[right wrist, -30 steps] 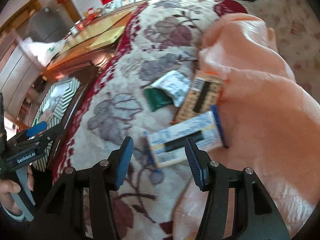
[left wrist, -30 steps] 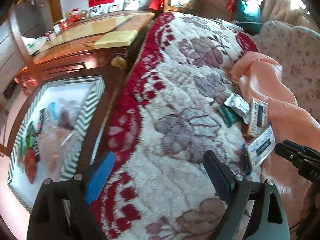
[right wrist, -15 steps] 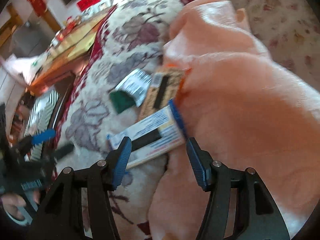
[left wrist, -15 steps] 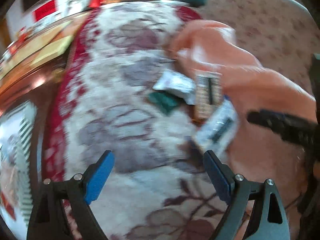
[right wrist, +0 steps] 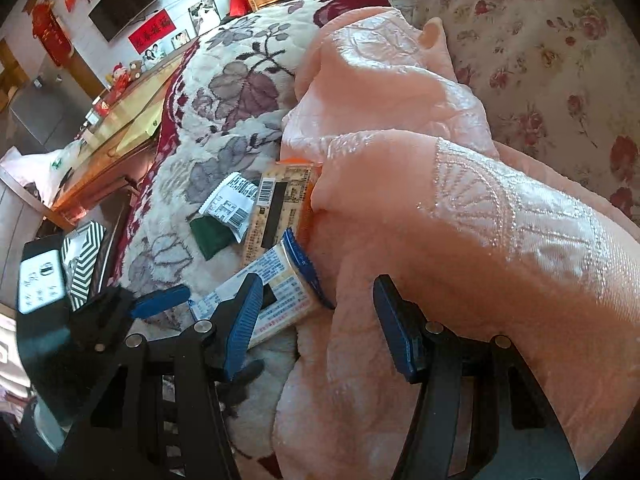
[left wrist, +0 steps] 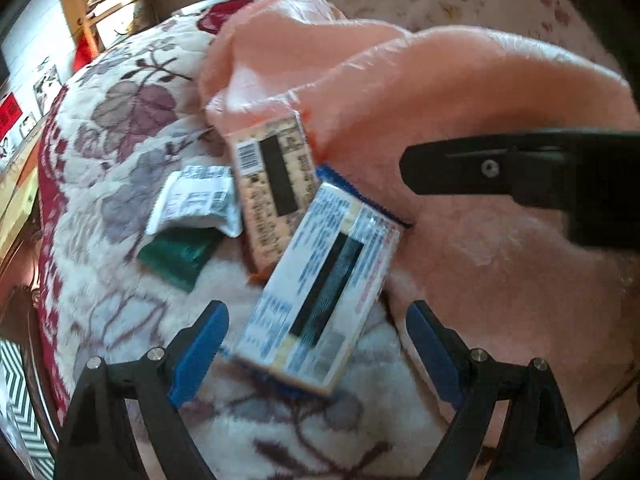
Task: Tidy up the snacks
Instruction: 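Grasp the white biscuit box with blue ends with the left gripper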
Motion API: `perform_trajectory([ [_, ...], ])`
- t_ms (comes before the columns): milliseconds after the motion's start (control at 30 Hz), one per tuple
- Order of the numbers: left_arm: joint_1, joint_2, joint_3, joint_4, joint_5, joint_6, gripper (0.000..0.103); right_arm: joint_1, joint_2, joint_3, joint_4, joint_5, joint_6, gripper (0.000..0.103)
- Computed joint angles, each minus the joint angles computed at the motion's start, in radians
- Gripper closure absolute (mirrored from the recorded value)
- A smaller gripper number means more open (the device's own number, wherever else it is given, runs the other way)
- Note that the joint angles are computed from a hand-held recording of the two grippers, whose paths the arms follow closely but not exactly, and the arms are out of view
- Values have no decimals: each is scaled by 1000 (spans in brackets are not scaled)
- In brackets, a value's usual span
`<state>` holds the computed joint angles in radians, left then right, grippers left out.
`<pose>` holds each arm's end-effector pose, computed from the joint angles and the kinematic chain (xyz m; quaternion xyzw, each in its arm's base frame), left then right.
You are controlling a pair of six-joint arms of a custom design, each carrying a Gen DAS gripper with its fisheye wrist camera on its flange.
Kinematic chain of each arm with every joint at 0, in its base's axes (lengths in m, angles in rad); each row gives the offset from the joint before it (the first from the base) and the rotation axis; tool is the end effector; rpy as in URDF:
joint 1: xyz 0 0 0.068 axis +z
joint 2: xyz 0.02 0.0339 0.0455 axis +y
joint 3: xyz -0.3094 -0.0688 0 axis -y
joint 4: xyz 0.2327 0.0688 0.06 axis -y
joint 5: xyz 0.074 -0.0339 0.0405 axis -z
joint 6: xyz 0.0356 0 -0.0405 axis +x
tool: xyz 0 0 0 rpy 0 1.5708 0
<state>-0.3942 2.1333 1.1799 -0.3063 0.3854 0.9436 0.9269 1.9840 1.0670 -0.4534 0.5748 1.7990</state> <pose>0.3655 -0.1665 0.1184 0.6246 0.7423 -0.1409 0.1977 0.2280 0.2716 0.1468 0.4287 0.8529 0.0357 0.2958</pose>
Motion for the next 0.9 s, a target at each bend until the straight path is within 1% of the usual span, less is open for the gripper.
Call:
perform_trajectory([
  [33,-6,14,17,-17,-4,-11,11,-1,0,-3,2,-1,0,45],
  [67,-9,30,41,-40,0,-31,17,-1,-1,-7,4,-2,2,45],
  [100,-6,45,66,-62,8,-53,30,-3,-1,-9,8,-4,-1,45],
  [167,15,80,135,-134,47,-99,32,-3,-1,-10,8,-4,-1,45],
  [200,26,87,155,-157,63,-112,36,-3,0,-9,6,-4,0,45],
  [267,52,87,170,-176,77,-126,42,-4,3,-5,1,-5,0,45],
  [333,88,79,173,-181,88,-135,42,-10,9,7,0,-5,-18,45],
  [400,129,76,182,-188,89,-144,43,-18,11,17,26,0,-72,45],
  [467,172,90,212,-210,91,-168,43,-40,24,32,80,-11,-158,45],
  [533,223,115,264,-241,104,-187,45,-70,48,71,108,-35,-274,45],
  [600,270,120,286,-252,112,-199,45,-118,92,154,98,-56,-439,45],
  [633,293,118,289,-248,111,-205,45,-134,106,179,97,-65,-489,45],
  [700,328,122,308,-259,111,-209,45,-187,146,236,118,-107,-637,45],
  [833,371,151,362,-287,104,-206,45,-270,245,382,52,-200,-888,45],
  [900,383,171,384,-301,103,-202,45,-296,286,436,5,-229,-996,43],
])
